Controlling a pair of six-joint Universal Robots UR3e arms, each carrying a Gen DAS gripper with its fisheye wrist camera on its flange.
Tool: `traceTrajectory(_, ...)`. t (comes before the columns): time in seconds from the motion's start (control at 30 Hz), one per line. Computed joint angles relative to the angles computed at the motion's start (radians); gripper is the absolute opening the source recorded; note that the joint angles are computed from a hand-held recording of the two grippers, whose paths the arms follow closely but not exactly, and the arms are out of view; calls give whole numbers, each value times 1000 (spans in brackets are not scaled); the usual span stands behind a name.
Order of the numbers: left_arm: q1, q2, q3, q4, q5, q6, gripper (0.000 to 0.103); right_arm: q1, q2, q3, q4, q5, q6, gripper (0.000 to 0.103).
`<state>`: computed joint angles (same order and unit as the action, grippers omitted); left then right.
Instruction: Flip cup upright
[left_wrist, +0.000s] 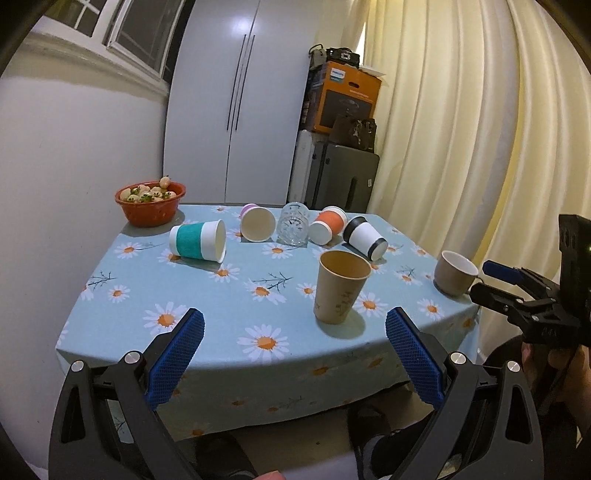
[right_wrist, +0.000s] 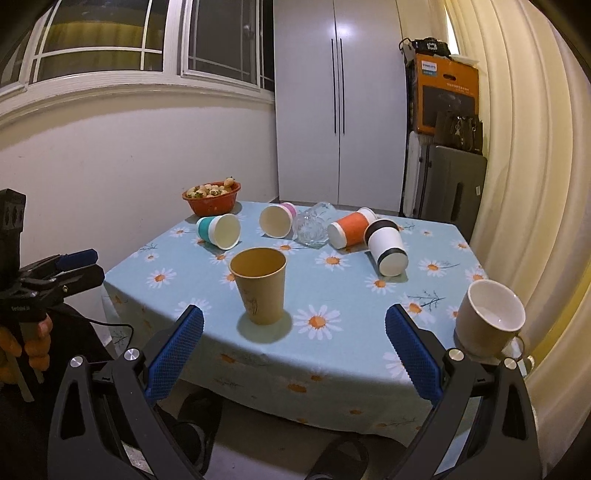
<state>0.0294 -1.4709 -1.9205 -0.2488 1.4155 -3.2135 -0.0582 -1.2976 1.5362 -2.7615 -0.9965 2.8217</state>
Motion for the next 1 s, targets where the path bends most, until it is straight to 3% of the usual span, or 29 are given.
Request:
traceTrajectory(0.5, -25, -15, -5, 38, 41, 7, 96, 8, -20, 60, -71, -20, 2, 98)
traceTrajectory(1.0, -38, -21, 0, 29, 47, 13, 96, 24, -15, 52, -51, -37, -5, 98)
